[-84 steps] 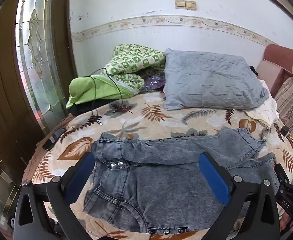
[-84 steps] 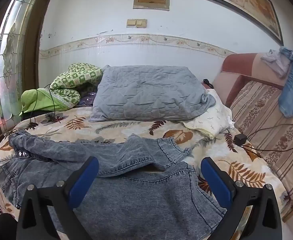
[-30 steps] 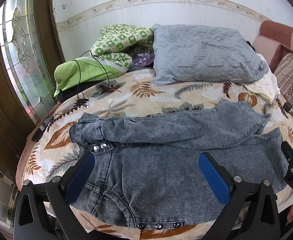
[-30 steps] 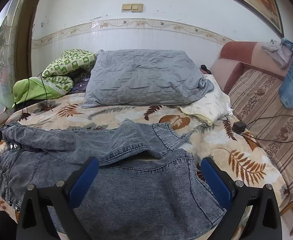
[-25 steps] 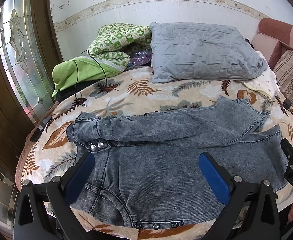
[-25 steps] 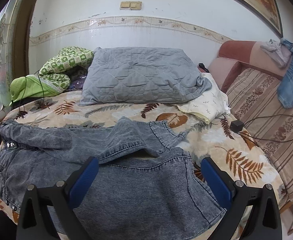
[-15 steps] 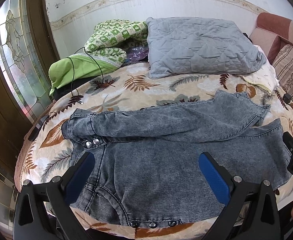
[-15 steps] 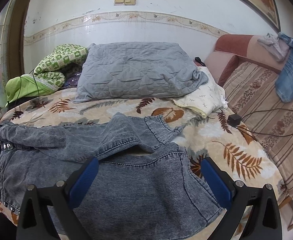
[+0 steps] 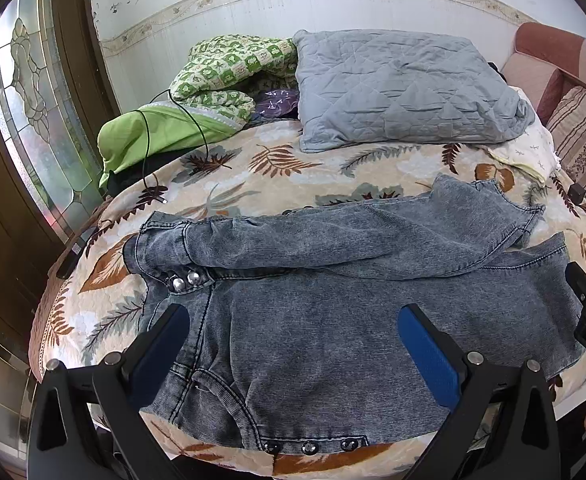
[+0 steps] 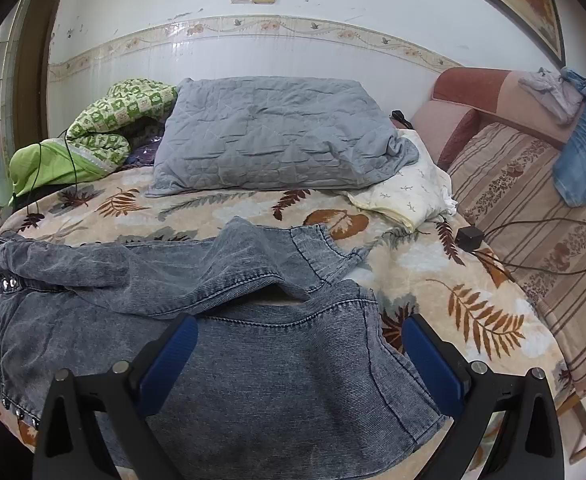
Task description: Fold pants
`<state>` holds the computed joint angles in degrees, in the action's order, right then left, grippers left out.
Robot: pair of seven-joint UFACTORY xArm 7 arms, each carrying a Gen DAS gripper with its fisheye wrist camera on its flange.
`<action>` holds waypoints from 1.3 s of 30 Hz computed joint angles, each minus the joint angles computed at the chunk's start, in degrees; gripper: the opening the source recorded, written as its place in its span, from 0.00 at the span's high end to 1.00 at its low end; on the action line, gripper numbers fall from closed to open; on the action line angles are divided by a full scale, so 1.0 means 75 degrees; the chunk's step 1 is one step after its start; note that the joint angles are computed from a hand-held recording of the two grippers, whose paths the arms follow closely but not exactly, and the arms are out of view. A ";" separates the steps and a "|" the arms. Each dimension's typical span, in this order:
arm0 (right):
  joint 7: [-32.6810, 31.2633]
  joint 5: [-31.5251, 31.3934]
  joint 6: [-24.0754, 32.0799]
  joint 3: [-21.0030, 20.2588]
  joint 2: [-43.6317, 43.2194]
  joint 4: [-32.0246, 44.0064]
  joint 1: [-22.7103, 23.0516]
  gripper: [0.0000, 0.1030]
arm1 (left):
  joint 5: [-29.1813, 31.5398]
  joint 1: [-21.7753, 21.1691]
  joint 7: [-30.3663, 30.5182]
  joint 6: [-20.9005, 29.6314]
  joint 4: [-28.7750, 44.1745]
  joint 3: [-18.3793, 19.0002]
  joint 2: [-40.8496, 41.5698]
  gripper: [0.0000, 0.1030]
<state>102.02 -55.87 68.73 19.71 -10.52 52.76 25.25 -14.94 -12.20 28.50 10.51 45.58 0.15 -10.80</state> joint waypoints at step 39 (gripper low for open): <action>-0.3209 0.1674 -0.5993 -0.2511 0.1724 0.0697 -0.2976 0.00 | 0.2368 0.1654 -0.1765 0.4490 0.9706 0.0220 0.6604 0.00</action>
<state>77.95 -43.31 23.79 0.89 2.41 57.98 2.94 2.82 0.21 15.26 44.19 118.37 1.80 38.74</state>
